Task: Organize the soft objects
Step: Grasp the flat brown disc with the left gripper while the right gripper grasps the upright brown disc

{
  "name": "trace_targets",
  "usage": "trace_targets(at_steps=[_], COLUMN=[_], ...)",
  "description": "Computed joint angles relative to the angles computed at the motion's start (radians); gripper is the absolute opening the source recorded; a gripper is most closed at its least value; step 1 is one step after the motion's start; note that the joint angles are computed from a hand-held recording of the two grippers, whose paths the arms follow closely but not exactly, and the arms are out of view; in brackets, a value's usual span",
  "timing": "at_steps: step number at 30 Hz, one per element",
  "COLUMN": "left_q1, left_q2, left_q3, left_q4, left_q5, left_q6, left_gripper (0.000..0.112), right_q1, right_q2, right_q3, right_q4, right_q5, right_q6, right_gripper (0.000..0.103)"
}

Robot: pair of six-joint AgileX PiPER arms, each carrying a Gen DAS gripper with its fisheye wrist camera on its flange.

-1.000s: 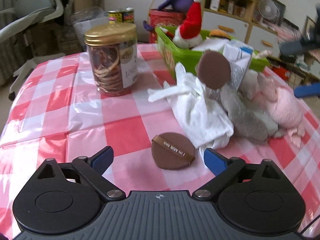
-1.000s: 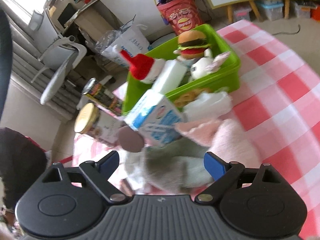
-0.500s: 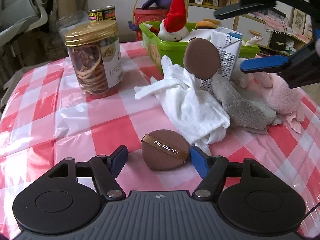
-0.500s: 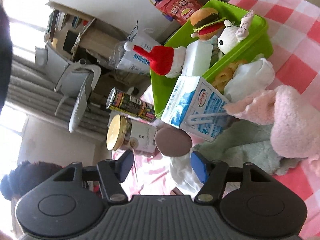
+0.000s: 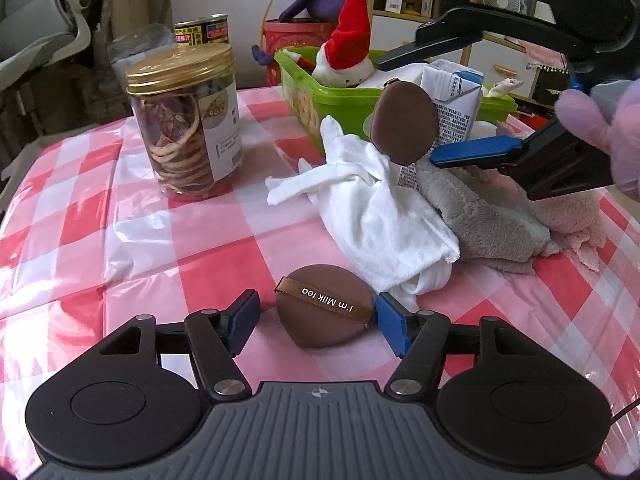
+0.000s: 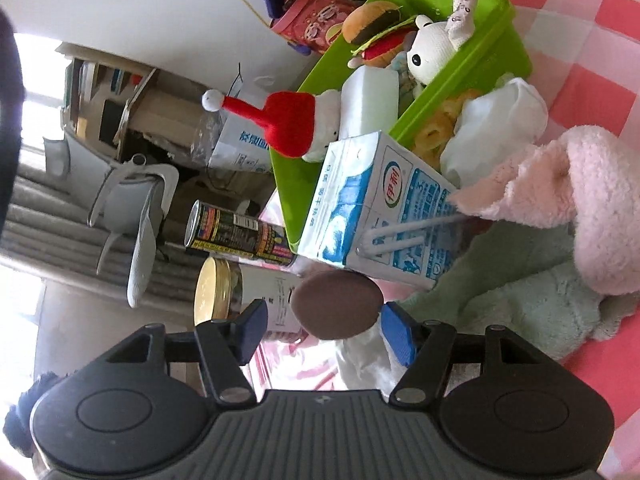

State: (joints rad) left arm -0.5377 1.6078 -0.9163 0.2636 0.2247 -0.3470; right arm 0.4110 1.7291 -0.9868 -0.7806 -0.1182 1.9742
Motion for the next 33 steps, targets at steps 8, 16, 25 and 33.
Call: trace_targets(at_steps=[8,16,25,33], left_q1=[0.008,0.005,-0.007,-0.029], left_q2=[-0.001,-0.006,-0.026,-0.041], left_q3=[0.004,-0.003,-0.015,-0.032], left_q4=[-0.057,-0.102,-0.038,0.078], left_q5=[-0.012,0.005,0.034,0.075], left_q6=[0.06,0.102,-0.001,-0.153], left_gripper=[0.059,0.052,0.043,0.021], right_q1=[0.017,0.027,0.0,-0.016], right_q2=[0.033,0.013,-0.01,-0.033], right_q3=[-0.021,-0.011,0.016,0.029], right_q4=[0.356,0.574,0.254,-0.094], right_q5=[0.013,0.017,-0.016,-0.02], right_q6=[-0.322,-0.593,-0.346,-0.041], right_gripper=[0.037,0.018,0.0,0.0])
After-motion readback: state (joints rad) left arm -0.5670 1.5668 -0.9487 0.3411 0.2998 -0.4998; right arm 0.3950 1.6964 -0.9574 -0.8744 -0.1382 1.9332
